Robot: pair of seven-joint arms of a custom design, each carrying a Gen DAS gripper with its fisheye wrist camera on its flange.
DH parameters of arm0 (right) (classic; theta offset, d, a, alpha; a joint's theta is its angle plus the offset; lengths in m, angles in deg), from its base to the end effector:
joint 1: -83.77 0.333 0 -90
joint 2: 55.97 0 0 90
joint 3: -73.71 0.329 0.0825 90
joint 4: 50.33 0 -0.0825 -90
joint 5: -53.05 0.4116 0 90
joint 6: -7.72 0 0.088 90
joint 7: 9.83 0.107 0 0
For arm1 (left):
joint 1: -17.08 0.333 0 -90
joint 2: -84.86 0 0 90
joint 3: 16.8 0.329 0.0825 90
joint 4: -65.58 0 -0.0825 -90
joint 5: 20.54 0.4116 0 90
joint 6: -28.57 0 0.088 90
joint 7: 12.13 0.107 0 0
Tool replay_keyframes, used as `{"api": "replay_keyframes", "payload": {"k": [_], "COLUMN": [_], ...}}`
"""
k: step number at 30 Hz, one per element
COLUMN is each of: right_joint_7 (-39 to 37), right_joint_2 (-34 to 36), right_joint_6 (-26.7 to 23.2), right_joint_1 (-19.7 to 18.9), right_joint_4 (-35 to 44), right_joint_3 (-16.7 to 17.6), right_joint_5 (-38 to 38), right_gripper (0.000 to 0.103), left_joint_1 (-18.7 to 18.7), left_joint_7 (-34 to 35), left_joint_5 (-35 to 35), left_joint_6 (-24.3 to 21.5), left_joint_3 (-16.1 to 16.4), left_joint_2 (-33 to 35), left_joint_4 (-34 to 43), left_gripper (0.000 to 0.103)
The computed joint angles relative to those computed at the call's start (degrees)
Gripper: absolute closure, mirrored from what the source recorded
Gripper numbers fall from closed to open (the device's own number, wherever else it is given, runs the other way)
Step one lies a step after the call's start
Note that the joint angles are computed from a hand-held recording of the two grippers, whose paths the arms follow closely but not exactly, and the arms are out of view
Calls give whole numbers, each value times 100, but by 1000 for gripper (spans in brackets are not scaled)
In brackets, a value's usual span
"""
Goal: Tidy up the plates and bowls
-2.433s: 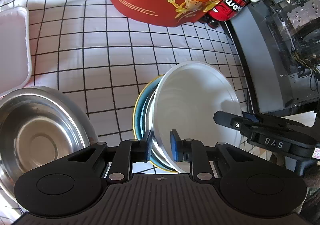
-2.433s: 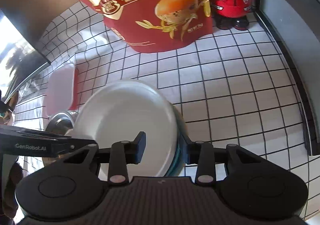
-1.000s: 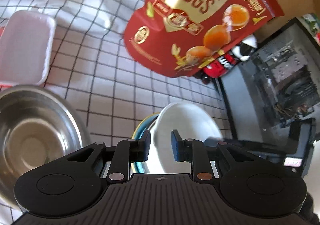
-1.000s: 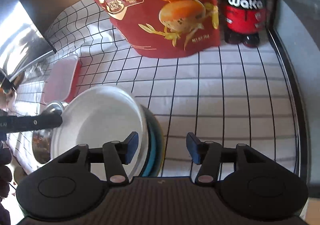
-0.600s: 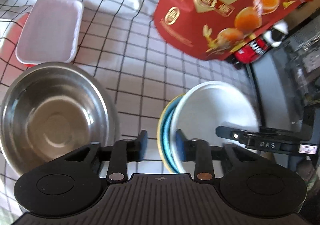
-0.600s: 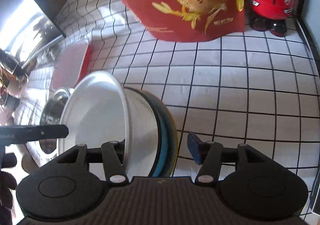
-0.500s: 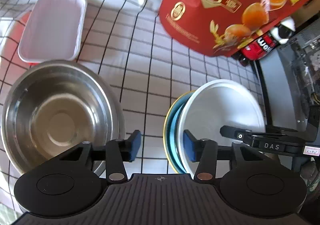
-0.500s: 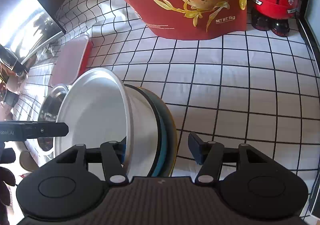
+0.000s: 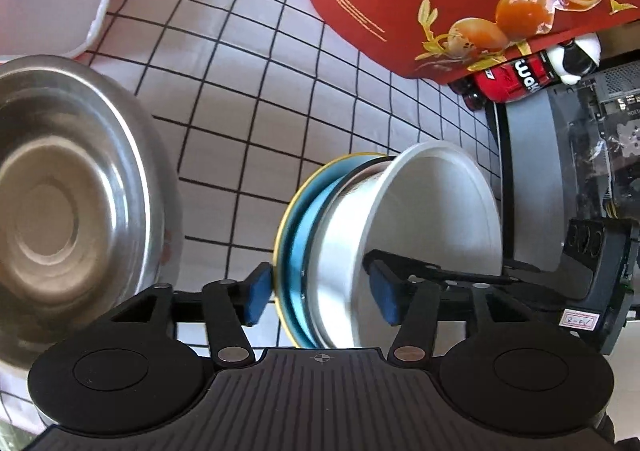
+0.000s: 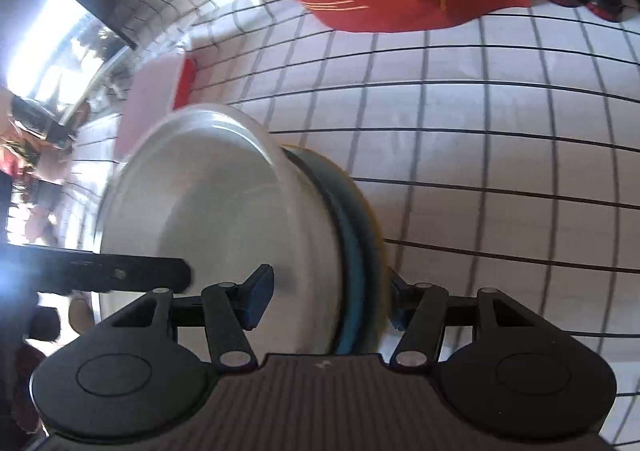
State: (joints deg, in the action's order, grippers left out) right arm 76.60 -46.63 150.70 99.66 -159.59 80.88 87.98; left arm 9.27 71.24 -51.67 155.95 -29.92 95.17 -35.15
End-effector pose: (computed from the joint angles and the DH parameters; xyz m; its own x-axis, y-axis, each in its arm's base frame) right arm 0.6094 0.2518 0.4583 0.1234 -0.8565 -0.5012 -0.9497 0.0446 -0.3100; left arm 0.6226 -0.2457 0.5011 -0.0101 -0.8439 0.5363 -0.9890 -0.0708 -0.1300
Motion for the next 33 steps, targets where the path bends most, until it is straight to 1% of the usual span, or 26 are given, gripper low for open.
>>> {"api": "replay_keyframes", "payload": {"k": [2, 4, 6, 9, 12, 14, 16, 18, 22, 24, 25, 27, 28, 29, 33], "right_joint_7": [58, 72, 95, -27, -195, -286, -334, -341, -344, -316, -239, -165, -87, -46, -15], "right_joint_2": [6, -4, -18, -56, -135, -211, -255, -239, -170, -150, -136, -124, -124, -130, -116], "right_joint_6": [-30, -61, -138, -276, -399, -350, -246, -237, -275, -203, -163, -93, -65, -31, -66], "right_joint_1": [-3, -2, 7, -12, -33, 2, 54, 79, 60, 61, 76, 96, 117, 133, 118], "right_joint_4": [18, 13, 16, -11, -108, -215, -285, -268, -191, -180, -163, -139, -132, -139, -112], "right_joint_3": [-4, 0, 1, 18, 30, 27, 19, 10, -3, -9, -15, -9, -14, -13, 2], "right_joint_5": [-2, -1, -37, 98, 372, 407, 359, 362, 500, 508, 426, 319, 198, 95, 39], "right_gripper": [44, 42, 40, 40, 40, 39, 36, 32, 32, 32, 32, 32, 32, 32, 32], "left_joint_1": [0, -62, -137, -147, -112, -95, -100, -108, -85, -52, -39, -27, -32, -34, -13], "left_joint_7": [138, 135, 52, -73, -17, 92, 146, 188, 399, 472, 461, 357, 277, 265, 277], "left_joint_5": [-86, 87, 363, 494, 419, 299, 232, 271, 206, 100, 58, 64, 143, 185, 190], "left_joint_6": [22, 78, 104, 7, -33, 37, 116, 11, -51, -98, -119, -231, -301, -325, -430], "left_joint_3": [-31, -35, -27, -11, -12, -12, -1, 9, -1, -2, 1, 13, 24, 22, 5], "left_joint_2": [20, 11, 20, 22, -91, -206, -255, -178, -92, -53, -41, 18, 59, 71, 112], "left_joint_4": [9, 10, 44, 87, -45, -206, -283, -172, -87, -52, -45, 28, 88, 105, 165], "left_gripper": [28, 27, 27, 26, 26, 26, 26, 26, 26, 27, 28, 33, 37, 39, 38]}}
